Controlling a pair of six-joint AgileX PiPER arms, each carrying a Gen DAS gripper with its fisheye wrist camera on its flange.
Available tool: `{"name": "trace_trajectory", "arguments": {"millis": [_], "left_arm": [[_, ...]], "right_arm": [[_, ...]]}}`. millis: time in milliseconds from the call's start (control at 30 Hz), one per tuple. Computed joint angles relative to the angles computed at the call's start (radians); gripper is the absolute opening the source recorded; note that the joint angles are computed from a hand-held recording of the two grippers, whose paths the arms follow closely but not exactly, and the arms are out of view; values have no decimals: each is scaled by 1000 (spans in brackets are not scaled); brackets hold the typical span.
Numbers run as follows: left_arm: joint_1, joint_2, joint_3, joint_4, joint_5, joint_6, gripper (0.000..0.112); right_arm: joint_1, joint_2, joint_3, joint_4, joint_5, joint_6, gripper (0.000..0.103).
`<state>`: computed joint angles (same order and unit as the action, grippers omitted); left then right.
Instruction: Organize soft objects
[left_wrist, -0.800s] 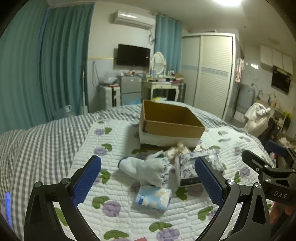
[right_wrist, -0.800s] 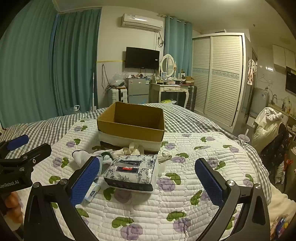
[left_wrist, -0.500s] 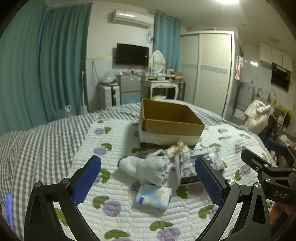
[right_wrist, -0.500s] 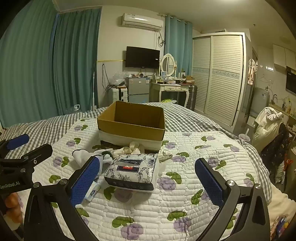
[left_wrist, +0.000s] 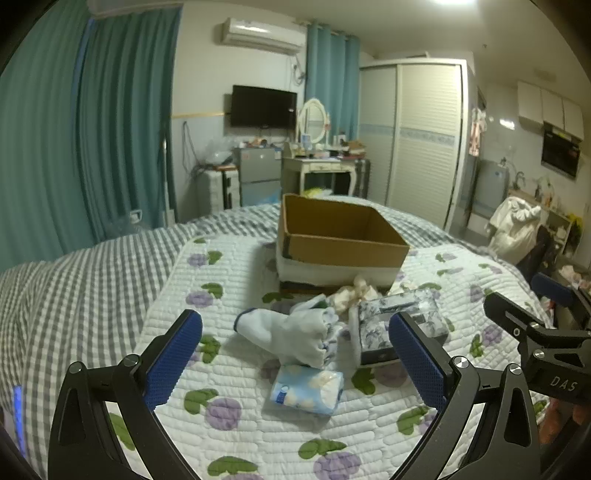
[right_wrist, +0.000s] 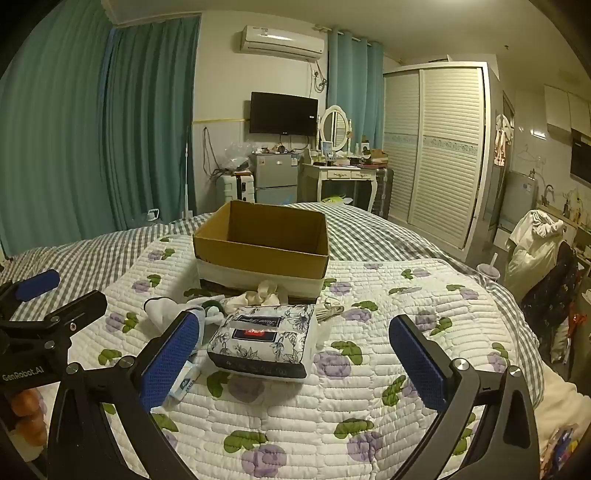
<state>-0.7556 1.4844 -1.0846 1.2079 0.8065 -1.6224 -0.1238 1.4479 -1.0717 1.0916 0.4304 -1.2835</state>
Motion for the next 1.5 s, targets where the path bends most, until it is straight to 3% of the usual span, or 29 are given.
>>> {"name": "trace_trajectory", "arguments": {"millis": [1500], "left_arm": [[-10, 6, 7, 2, 2, -14, 103]], "right_arm": [[-10, 5, -15, -21, 19, 22, 103]]}}
